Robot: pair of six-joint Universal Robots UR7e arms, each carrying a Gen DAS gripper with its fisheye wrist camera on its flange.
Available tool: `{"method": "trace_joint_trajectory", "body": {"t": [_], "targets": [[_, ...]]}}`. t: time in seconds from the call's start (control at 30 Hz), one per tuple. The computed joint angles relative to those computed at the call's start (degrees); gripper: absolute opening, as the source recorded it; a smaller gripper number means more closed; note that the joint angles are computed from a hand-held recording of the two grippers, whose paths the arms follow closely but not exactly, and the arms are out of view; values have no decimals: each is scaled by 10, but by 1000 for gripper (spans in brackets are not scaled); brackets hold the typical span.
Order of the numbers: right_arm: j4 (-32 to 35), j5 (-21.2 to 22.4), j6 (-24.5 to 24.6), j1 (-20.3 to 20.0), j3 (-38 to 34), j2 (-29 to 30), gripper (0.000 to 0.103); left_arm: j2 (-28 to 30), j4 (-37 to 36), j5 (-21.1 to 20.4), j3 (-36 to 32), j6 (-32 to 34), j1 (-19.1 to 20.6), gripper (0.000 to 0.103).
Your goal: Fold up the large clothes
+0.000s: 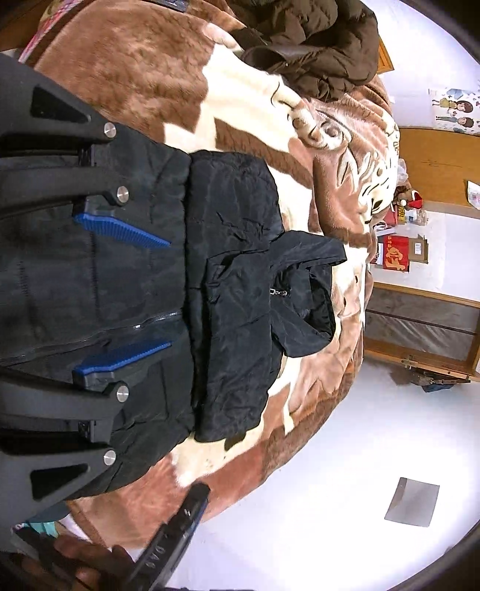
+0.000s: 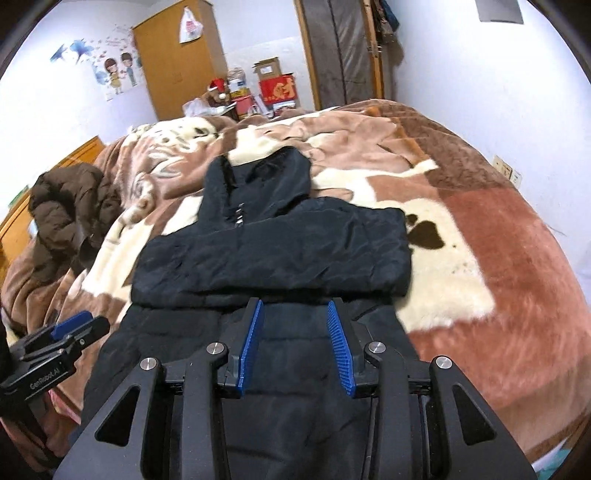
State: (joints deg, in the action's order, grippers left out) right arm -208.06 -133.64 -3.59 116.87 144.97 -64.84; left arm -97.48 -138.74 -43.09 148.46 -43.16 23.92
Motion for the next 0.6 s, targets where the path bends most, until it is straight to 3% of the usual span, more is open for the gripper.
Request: {"method": "trace_joint_trajectory", "body": {"t": [0.3,0.6], "targets": [[31,1,30,45,5,9,38,-100,160,2,11,-96,-59,55],[47,12,15,40,-6,18,41,-85,136,0,8,-80,-31,55]]}}
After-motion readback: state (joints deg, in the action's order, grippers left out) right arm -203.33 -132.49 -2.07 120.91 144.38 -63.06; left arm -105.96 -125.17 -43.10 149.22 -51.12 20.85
